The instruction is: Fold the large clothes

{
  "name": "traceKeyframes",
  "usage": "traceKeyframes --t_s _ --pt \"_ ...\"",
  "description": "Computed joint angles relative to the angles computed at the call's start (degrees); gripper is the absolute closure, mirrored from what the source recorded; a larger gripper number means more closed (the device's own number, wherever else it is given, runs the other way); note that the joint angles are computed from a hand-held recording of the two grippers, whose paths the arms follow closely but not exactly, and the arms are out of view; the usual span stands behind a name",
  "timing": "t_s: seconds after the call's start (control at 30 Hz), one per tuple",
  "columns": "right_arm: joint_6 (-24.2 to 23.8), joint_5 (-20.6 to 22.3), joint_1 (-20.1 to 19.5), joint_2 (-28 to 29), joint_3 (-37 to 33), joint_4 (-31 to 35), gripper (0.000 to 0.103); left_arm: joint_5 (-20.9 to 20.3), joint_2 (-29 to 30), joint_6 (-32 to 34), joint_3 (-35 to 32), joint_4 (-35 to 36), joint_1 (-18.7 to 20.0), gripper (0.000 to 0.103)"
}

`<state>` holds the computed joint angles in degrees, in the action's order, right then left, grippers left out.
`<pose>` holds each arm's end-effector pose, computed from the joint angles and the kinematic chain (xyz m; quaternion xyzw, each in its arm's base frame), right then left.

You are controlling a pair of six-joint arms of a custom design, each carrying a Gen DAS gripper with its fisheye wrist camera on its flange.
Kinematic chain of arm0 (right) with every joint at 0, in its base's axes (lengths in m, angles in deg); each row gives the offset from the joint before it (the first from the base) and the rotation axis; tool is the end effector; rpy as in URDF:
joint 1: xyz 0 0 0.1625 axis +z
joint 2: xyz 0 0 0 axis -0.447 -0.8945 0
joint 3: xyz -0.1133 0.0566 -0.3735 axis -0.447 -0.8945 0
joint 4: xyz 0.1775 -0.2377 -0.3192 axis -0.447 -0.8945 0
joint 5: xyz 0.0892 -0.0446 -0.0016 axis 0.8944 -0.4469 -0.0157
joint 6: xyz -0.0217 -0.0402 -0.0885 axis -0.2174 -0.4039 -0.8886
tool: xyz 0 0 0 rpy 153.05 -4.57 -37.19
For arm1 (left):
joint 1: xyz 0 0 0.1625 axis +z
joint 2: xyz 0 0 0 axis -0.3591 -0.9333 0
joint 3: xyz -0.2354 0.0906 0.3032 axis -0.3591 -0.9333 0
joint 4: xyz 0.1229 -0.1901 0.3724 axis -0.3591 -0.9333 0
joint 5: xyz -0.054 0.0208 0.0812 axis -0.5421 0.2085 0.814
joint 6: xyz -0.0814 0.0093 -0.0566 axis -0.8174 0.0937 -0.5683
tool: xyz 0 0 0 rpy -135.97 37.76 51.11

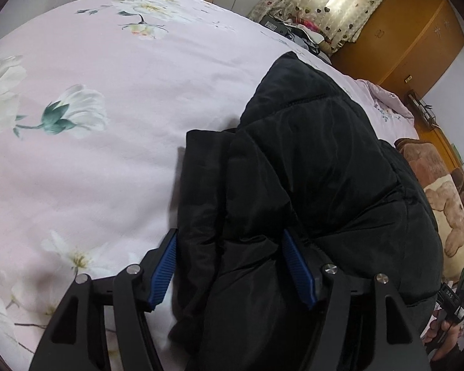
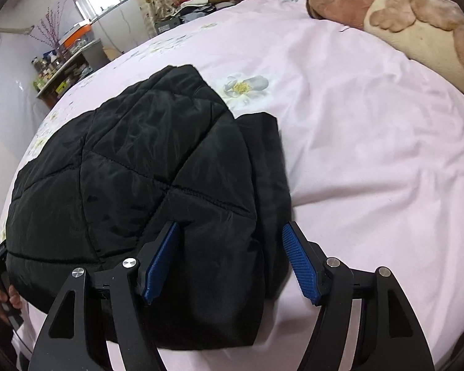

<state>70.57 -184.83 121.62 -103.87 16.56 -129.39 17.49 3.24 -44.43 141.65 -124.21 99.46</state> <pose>0.1480 -0.7590 0.0893 0.0107 -0.9140 0.3041 0.2684 0.0250 -0.7849 0.2350 -0.0180 0.9283 -0.3128 0.2003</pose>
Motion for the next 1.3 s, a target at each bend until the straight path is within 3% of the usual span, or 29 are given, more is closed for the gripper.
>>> traceKeyframes --t_s 0.27,0.5,0.6,0.77,0.87,0.93,1.03,1.1,1.2,1.3 --pt "3.6 7.1 -2.8 0.9 -4.2 6.6 0.028 -1.8 1.6 0.0 -3.0 2.4 0.7 0.026" --pt "4.4 11.8 -4.4 0.7 -4.4 7.2 0.023 -3.2 2.7 0.8 -5.5 4.3 1.1 0.022" --pt "7.1 14.4 -5.1 0.1 -3.5 8.1 0.023 -3.4 2.0 0.5 -4.3 3.5 1.1 0.022" --pt "2.9 11.9 -4.3 -1.1 -1.8 6.5 0.022 -4.6 1.2 2.3 -2.9 2.3 1.5 0.022" --pt "4.9 13.2 -5.1 0.2 -4.4 9.5 0.011 -4.1 1.8 3.0 -4.0 3.1 1.4 0.021" --pt "6.1 14.5 -5.5 0.9 -5.7 11.1 0.011 -4.1 2.2 2.6 -4.8 3.9 1.4 0.021" --pt "4.3 12.0 -4.6 2.2 -7.5 12.1 0.011 -4.5 2.6 2.6 -5.8 5.1 1.5 0.019" --pt "3.6 11.3 -4.3 2.6 -8.4 12.8 0.013 -5.0 3.1 2.4 -6.9 6.2 1.5 0.019" --pt "3.0 13.2 -4.2 1.9 -7.4 12.5 0.037 -5.2 3.3 1.9 -7.3 7.1 1.3 0.021" --pt "0.8 11.5 -3.4 2.0 -6.8 11.7 0.042 -6.6 2.9 2.7 -6.6 6.5 1.7 0.022"
